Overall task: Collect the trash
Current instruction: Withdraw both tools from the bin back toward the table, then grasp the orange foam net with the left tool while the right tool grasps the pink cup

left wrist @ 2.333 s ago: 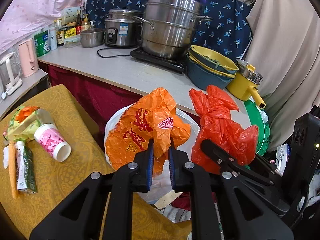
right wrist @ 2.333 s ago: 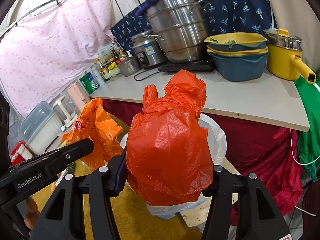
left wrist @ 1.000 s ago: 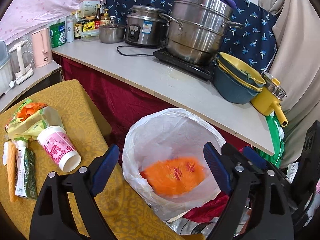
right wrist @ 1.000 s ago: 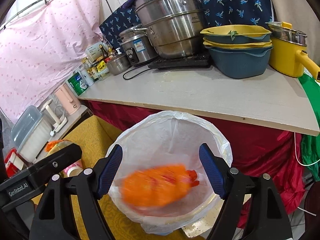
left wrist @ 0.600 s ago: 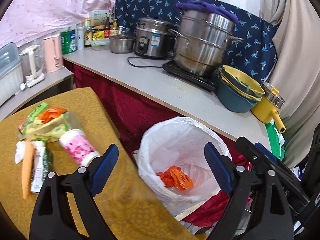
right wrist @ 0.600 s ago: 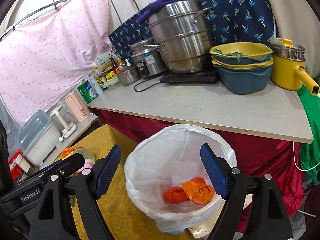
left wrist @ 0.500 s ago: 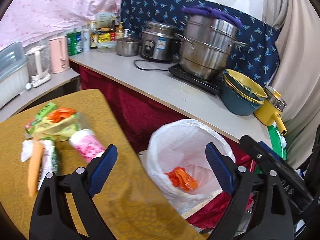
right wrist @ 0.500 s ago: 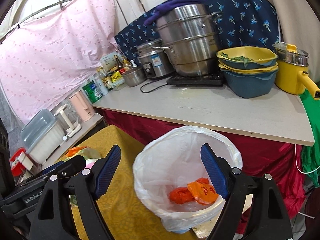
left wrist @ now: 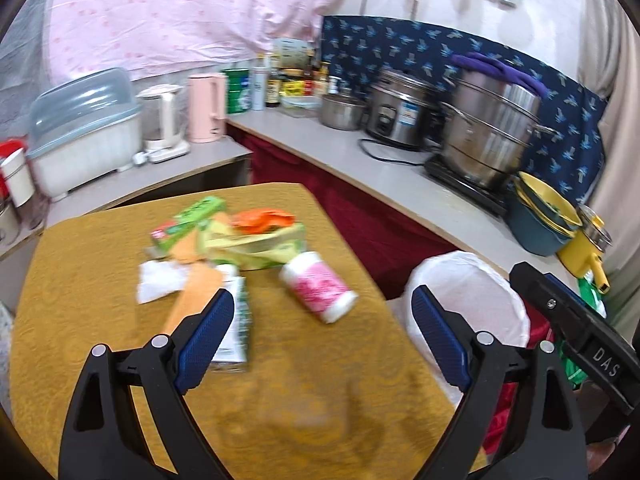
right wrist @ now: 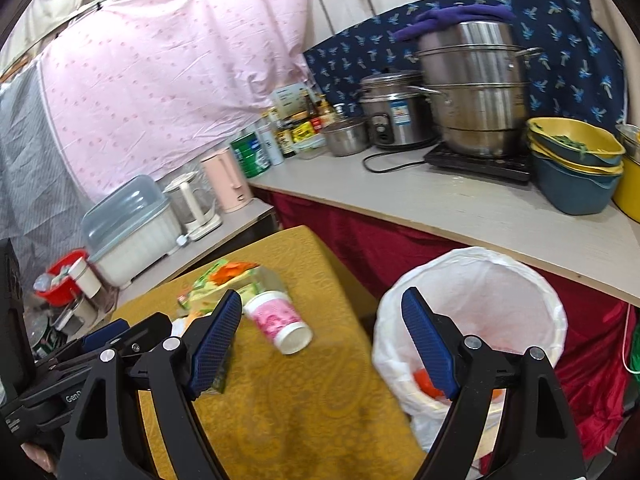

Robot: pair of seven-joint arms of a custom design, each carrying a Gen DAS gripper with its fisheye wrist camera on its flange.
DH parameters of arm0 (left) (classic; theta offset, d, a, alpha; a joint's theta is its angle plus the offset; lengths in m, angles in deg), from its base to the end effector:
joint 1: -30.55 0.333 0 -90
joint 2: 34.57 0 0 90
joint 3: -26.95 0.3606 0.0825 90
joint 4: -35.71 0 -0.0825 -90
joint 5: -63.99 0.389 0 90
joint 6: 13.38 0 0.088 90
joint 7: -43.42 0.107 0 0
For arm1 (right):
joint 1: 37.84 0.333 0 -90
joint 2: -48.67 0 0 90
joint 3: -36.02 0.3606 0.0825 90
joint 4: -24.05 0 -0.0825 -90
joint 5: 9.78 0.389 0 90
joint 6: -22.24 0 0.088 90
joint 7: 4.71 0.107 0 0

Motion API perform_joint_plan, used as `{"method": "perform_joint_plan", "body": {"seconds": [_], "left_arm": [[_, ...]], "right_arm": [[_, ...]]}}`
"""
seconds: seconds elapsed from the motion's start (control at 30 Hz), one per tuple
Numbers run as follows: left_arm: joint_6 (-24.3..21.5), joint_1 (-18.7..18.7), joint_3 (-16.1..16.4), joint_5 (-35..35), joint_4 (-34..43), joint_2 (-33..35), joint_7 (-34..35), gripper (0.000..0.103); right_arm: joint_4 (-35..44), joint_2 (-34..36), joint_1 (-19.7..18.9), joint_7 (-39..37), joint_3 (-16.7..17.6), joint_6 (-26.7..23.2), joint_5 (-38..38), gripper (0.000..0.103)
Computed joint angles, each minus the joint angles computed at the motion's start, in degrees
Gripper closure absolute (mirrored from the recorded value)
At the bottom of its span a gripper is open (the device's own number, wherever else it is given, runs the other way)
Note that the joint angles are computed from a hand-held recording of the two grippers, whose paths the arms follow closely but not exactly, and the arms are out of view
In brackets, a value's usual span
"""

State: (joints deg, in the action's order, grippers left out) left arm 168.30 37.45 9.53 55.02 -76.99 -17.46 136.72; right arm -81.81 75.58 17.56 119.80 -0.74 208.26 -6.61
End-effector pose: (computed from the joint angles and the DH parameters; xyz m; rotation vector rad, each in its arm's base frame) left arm 0.6673 -0.0878 0.4769 -1.7127 1.7581 -1.0269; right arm 0.6439 0.2937 0.4754 -1.4297 1.6262 -0.6099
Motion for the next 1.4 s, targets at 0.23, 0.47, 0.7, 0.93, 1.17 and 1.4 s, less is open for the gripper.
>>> {"method": "perform_joint_plan", "body": {"seconds": [0.23,0.47,0.7,0.93,1.17,1.4], "left_arm": [[0.0,4.7,-0.2,-2.2,-3.2,-1.1,0.2,0.017],[-2.0,7.0,0.8,-3.9,-3.5,0.5,0.8,0.016],[-5.4,6.2,3.3,-4.1,-0.6,4.3,0.2,0.016],[-8.9,5.6,3.7,-4.3,4.2,8.9,0.8,0.017],[-12.5,5.5,3.0,-4.4,10.4,13.7,2.6,0.032],[-16.4,6.5,1.4,-6.2,14.7,16.7,5.6,0.063]], "right_arm": [[6.3,2.4,-6.1,0.1,9.4,-4.0,-3.7,0.024],[12.3,5.9,-12.5,1.3,18.4,-8.4,-7.7,0.024],[19.0,10.5,-18.2,1.9,26.4,-13.2,-11.0,0.024],[25.5,14.9,-20.9,2.1,29.5,-17.8,-13.0,0.024],[36.2,21.2,-23.5,1.8,30.0,-24.0,-14.1,0.024],[54.1,31.5,-27.1,-3.1,33.0,-34.0,-12.8,0.019]]}}
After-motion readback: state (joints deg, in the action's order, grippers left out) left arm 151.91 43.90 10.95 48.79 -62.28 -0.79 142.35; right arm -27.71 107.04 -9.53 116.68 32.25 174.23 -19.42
